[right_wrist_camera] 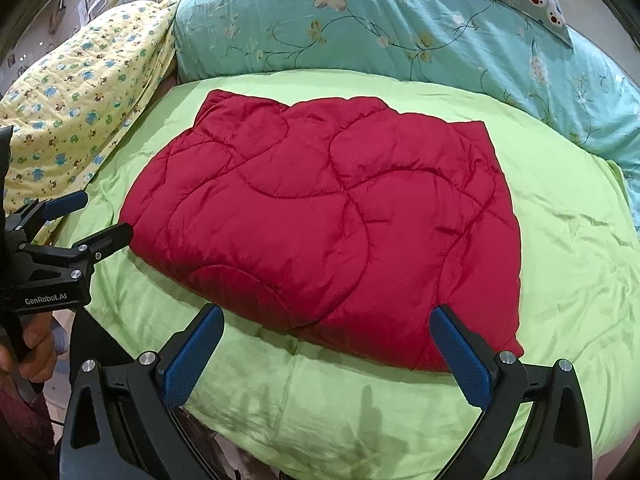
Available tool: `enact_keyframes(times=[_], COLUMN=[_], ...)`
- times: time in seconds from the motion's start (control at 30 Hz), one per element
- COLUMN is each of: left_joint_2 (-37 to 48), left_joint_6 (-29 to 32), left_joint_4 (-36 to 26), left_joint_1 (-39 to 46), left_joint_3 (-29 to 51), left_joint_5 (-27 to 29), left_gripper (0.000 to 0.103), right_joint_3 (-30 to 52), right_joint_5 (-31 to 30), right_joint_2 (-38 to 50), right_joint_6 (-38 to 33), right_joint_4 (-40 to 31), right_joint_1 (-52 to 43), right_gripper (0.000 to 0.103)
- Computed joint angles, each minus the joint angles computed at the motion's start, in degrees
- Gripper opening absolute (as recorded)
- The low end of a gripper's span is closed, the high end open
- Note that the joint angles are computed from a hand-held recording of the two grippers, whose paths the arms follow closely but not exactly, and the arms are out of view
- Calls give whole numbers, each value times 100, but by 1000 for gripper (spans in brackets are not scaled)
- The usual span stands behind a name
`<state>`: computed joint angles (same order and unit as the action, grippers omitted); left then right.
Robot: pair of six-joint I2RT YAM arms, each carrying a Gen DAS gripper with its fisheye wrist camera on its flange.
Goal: Fold large clothes
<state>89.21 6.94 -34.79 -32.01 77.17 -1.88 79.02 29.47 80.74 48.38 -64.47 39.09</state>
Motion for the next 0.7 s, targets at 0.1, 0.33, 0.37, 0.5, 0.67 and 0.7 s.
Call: enact_keyframes(times=[0.1, 0.33, 0.37, 0.5, 0.67, 0.7], left_joint_2=[35, 207, 232, 309, 415, 432], left_joint_6=[-6, -24, -32, -32, -48, -43], left_joint_4=[-5, -24, -28, -41, -68, -70], left_joint_1=[-6, 23, 24, 33, 42, 52], left_joint_3=[34, 168, 185, 237, 312, 327], left_joint_5=[-4, -13, -15, -25, -19, -11], left_gripper=[103, 103, 103, 103, 103, 103], right_joint_3=[43, 99, 91, 76, 59, 63], right_joint_5=[-26, -96, -111, -171, -235, -243], right_joint_2=[12, 51, 53, 90, 123, 128], right_joint_6=[-88, -241, -261, -286, -337, -349], right_joint_4=[10, 47, 67, 118, 171, 178], right_joint_1=[-88, -256, -285, -346, -421, -436], right_gripper=[103, 103, 103, 103, 103, 103])
